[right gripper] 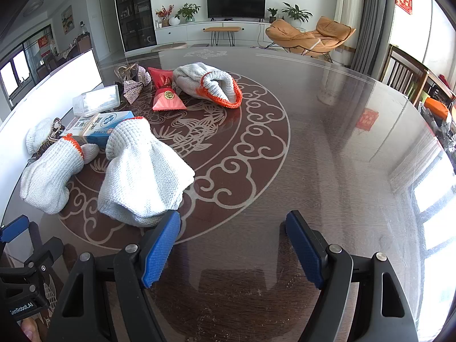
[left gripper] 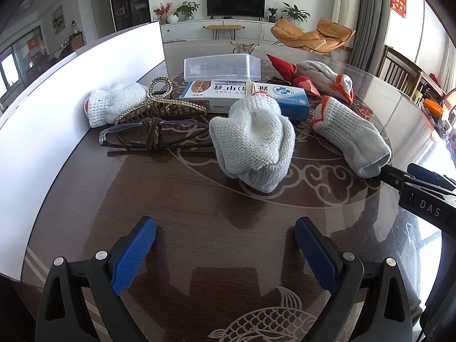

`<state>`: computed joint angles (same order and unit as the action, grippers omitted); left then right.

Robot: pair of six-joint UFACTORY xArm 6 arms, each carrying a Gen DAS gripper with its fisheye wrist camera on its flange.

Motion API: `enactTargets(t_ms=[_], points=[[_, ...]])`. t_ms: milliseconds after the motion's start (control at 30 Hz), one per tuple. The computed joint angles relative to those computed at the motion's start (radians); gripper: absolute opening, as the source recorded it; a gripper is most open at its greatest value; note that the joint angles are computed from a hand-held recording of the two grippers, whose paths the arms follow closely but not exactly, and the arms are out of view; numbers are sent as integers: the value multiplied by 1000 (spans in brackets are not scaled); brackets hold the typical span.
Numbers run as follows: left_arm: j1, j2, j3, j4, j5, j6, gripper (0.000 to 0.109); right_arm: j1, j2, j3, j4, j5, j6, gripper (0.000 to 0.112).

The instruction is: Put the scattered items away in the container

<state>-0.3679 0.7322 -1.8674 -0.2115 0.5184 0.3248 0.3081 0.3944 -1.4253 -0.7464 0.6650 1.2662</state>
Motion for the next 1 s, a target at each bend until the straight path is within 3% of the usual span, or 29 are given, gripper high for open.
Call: enactTargets(t_ms=[1000], points=[[-4, 13, -20, 7, 8, -2, 102, 1, -3, 2, -1, 1, 1, 78]])
